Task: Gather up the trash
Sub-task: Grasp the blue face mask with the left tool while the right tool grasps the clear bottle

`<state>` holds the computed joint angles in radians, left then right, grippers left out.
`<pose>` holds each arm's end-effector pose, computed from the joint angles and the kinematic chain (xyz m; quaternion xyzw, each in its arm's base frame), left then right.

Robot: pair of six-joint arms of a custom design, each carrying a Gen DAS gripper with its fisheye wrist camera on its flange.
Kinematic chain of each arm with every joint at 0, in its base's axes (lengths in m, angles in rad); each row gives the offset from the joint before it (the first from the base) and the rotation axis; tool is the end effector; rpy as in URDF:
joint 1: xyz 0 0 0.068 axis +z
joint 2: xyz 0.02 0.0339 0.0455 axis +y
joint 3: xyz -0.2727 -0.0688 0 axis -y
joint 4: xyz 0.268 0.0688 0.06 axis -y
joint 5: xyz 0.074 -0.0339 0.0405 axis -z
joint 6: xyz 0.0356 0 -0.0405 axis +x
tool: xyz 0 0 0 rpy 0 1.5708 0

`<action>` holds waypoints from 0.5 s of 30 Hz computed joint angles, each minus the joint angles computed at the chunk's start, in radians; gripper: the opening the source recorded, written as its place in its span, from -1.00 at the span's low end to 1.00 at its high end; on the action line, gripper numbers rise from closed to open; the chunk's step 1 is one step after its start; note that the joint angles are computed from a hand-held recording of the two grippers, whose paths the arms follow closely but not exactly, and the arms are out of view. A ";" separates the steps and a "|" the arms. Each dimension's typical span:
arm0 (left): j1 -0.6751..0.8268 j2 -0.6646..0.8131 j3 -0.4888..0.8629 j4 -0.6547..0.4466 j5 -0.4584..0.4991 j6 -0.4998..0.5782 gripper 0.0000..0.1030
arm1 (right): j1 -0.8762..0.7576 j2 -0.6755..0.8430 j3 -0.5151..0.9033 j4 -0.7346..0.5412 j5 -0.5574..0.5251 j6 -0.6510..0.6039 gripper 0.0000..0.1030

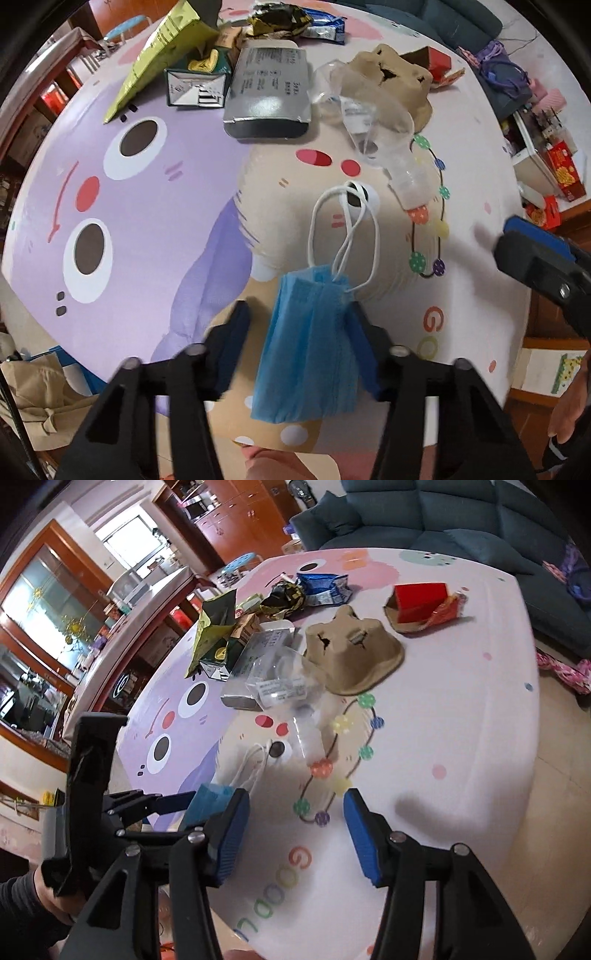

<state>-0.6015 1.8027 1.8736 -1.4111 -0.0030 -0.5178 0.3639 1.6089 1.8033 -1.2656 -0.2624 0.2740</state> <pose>0.3058 -0.2097 0.3510 0.0414 0.9925 -0.0598 0.0983 0.3085 0.1274 0.4015 -0.0755 0.9582 0.1972 0.1930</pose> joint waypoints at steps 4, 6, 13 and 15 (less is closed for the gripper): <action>0.009 0.019 0.036 -0.004 0.004 -0.013 -0.84 | -0.009 0.067 0.049 0.005 -0.020 -0.030 0.04; 0.011 0.030 0.070 -0.015 -0.029 -0.018 -0.85 | -0.008 0.101 0.077 0.008 -0.025 -0.042 0.04; 0.071 0.029 0.134 -0.020 -0.054 -0.079 -0.86 | 0.010 0.229 0.189 -0.014 0.003 -0.084 -0.10; 0.096 0.024 0.143 -0.021 -0.046 -0.093 -0.86 | 0.022 0.271 0.227 -0.039 0.026 -0.103 -0.19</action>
